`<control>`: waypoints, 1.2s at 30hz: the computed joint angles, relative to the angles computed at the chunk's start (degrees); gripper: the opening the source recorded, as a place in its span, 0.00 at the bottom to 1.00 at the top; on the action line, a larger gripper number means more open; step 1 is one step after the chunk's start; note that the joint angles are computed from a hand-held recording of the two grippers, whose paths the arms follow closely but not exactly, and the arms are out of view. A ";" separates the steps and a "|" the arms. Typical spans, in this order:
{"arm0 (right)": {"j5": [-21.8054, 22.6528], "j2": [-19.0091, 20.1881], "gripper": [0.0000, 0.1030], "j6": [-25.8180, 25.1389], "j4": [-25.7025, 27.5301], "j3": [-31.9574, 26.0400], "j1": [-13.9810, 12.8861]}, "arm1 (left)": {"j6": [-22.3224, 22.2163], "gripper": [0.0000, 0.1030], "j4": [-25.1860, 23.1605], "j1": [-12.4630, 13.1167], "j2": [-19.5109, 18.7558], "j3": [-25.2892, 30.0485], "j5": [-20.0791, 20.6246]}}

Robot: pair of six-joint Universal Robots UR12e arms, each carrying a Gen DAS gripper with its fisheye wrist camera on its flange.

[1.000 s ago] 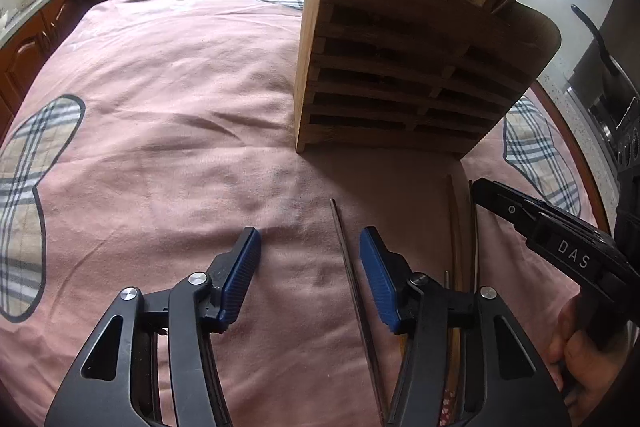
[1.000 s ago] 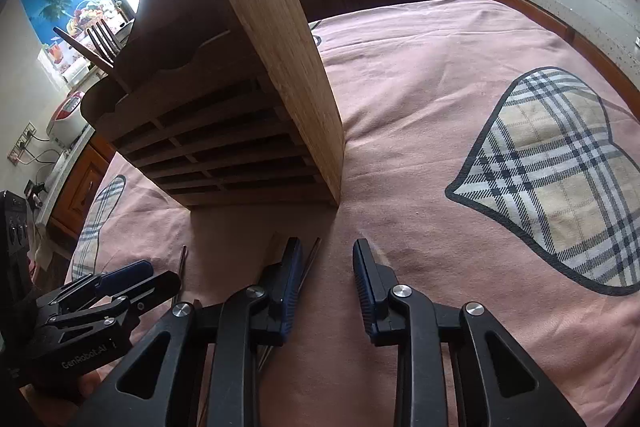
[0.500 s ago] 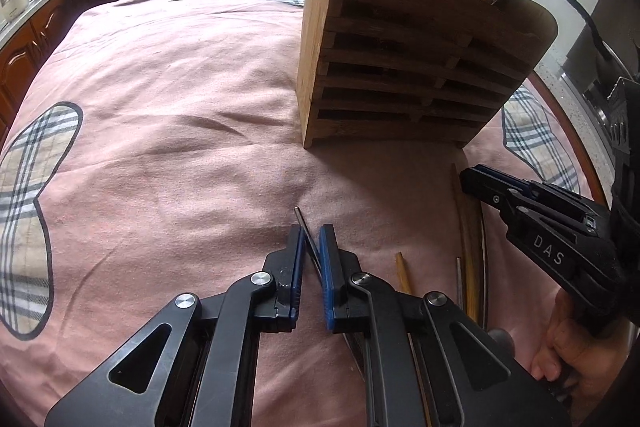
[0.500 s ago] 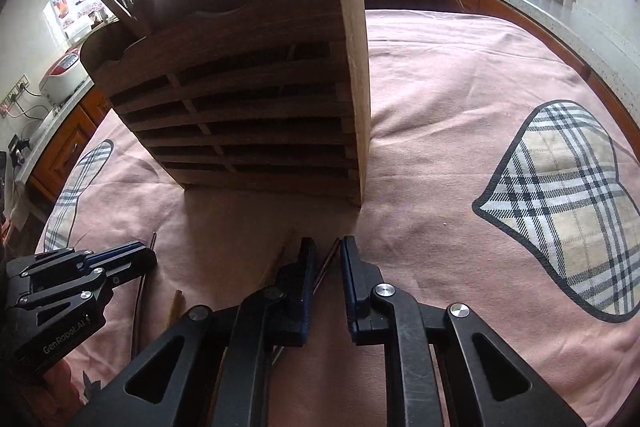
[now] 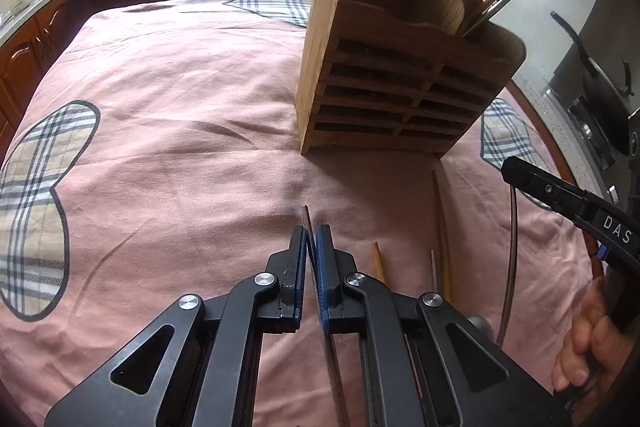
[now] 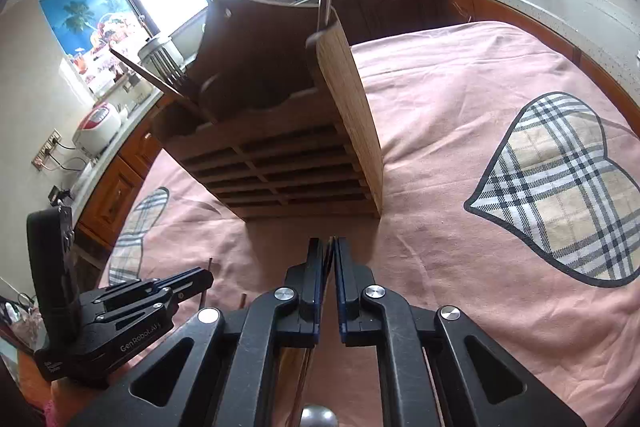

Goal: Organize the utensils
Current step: 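Close the left tool on a chopstick while the right tool grasps another chopstick, then lift both chopsticks and carry both tools over the wooden holder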

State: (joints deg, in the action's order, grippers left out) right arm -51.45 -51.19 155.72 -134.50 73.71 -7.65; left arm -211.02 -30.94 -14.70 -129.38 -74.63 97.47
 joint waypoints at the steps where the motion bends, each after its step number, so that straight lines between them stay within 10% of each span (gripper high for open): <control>1: 0.74 -0.54 0.05 0.17 -0.49 0.44 -0.20 | -0.14 0.04 0.98 -0.09 0.65 -0.83 0.09; 36: 13.12 -9.91 0.04 -3.38 -9.21 10.57 -4.35 | -0.04 0.03 22.42 -4.53 12.84 -15.14 7.79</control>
